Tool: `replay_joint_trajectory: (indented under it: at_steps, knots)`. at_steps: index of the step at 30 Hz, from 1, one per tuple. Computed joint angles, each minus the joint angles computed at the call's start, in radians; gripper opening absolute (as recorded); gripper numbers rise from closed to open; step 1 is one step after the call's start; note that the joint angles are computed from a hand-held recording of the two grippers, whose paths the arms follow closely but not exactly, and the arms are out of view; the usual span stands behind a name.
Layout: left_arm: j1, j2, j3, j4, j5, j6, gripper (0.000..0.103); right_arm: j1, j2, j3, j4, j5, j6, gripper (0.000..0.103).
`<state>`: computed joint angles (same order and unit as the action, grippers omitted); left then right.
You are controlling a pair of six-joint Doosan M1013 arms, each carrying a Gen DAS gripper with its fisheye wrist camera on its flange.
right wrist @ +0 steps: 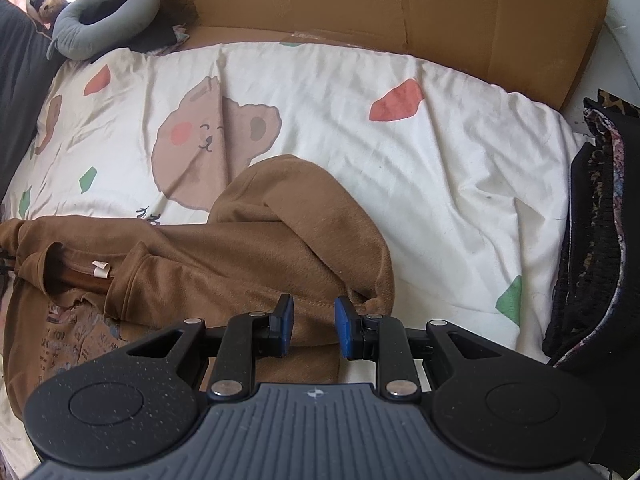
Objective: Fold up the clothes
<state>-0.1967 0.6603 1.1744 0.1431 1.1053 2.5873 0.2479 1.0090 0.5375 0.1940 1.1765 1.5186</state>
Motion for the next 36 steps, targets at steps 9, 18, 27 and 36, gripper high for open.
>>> replay_joint_trajectory:
  at_steps: [9, 18, 27, 36]
  knots:
    - [0.005, -0.005, 0.014, -0.001, -0.022, 0.030, 0.026, 0.002, 0.007, -0.013, 0.011, 0.009, -0.025, 0.024]
    - [0.017, -0.011, 0.032, -0.022, -0.035, -0.017, 0.025, 0.004, 0.014, -0.021, 0.024, 0.019, -0.045, 0.024]
    - [0.024, -0.078, 0.145, -0.010, -0.173, -0.059, 0.016, 0.002, 0.010, -0.011, 0.019, 0.010, -0.036, 0.024]
    - [0.029, -0.128, 0.234, 0.017, -0.304, -0.026, 0.017, 0.004, 0.012, -0.015, 0.019, 0.013, -0.039, 0.024]
